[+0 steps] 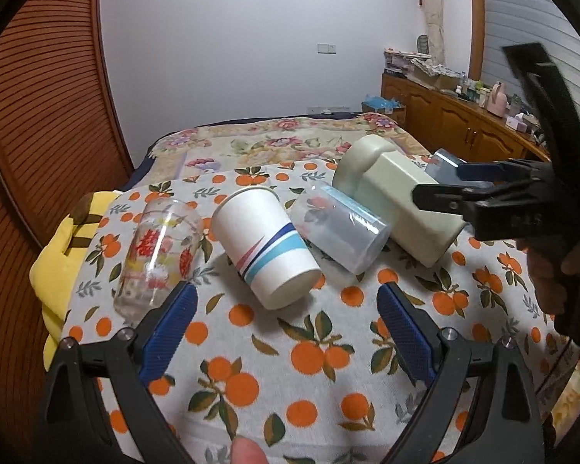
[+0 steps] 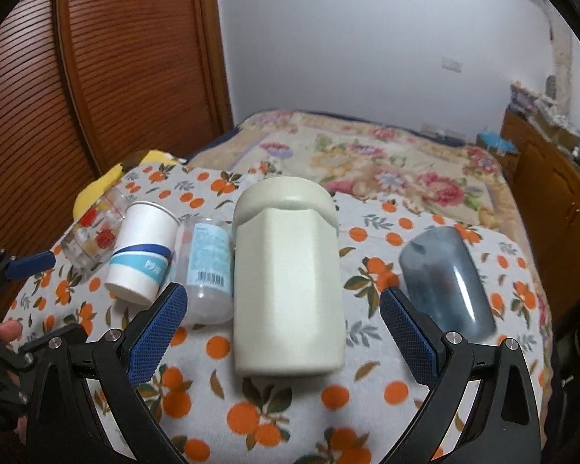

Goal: Flip cup upright
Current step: 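Move the right tool to the cream tumbler lying sideways and grasp its body, then lift the cream tumbler with the right tool, tilting its base downward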

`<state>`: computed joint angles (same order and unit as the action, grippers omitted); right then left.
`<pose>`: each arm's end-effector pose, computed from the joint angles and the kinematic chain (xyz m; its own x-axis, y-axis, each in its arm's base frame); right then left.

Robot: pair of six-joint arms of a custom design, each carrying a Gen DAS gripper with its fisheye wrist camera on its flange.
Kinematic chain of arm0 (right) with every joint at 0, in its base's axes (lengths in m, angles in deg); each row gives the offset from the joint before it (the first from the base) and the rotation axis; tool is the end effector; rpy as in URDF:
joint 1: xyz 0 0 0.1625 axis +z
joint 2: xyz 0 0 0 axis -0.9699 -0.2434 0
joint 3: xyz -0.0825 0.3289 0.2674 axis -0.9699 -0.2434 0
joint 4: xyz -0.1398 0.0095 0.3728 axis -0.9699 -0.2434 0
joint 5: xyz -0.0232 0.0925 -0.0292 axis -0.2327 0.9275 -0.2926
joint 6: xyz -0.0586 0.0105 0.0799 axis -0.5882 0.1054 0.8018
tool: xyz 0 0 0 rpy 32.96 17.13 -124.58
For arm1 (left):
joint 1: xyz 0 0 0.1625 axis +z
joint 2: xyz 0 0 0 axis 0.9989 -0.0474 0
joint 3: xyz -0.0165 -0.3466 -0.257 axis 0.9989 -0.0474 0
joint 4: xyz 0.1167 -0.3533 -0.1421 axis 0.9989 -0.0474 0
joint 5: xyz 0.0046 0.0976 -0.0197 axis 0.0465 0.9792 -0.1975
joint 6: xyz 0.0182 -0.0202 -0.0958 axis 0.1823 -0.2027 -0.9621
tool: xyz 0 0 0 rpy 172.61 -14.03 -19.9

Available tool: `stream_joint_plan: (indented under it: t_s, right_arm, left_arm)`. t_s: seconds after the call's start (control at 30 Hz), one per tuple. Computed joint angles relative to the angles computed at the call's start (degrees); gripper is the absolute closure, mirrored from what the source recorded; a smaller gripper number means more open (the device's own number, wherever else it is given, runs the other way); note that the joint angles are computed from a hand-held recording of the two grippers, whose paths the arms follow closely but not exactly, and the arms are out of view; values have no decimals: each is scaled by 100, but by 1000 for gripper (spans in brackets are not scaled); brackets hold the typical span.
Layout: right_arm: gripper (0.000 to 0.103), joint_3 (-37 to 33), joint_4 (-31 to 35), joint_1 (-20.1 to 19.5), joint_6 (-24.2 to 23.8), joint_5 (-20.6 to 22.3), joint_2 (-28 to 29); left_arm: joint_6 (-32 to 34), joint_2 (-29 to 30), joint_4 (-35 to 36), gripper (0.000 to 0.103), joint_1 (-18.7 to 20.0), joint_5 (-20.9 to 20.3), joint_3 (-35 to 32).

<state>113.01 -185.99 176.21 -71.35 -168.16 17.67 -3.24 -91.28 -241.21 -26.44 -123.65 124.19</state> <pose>0.2377 -0.7645 0.0274 -0.6409 -0.4574 0.6165 -0.7251 0.6245 -0.2904 -0.1069 -0.6103 0.2168 -0.7002 0.1331 -0.7014 0.5901 0.6609 -0.4636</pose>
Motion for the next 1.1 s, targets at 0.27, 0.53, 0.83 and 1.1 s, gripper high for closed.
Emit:
stream_joint_plan:
  t_s: [0.27,0.53,0.83,1.1]
  right_arm:
    - [2,-1259,1685,-12,480,-343,452]
    - [2,-2260,3041,-6,843,-759,891]
    - [25,-2105,3000,20,688,-889,827]
    - [25,-887,2245,59,684,-719,119]
  left_arm:
    - [321,134,-216,5,75,-142,-192]
    - [255,37,57,5,172,-297,-289]
    - [135,-144,107,5,167,-385,-174]
    - [86,-344,-209,5,31,-449,212]
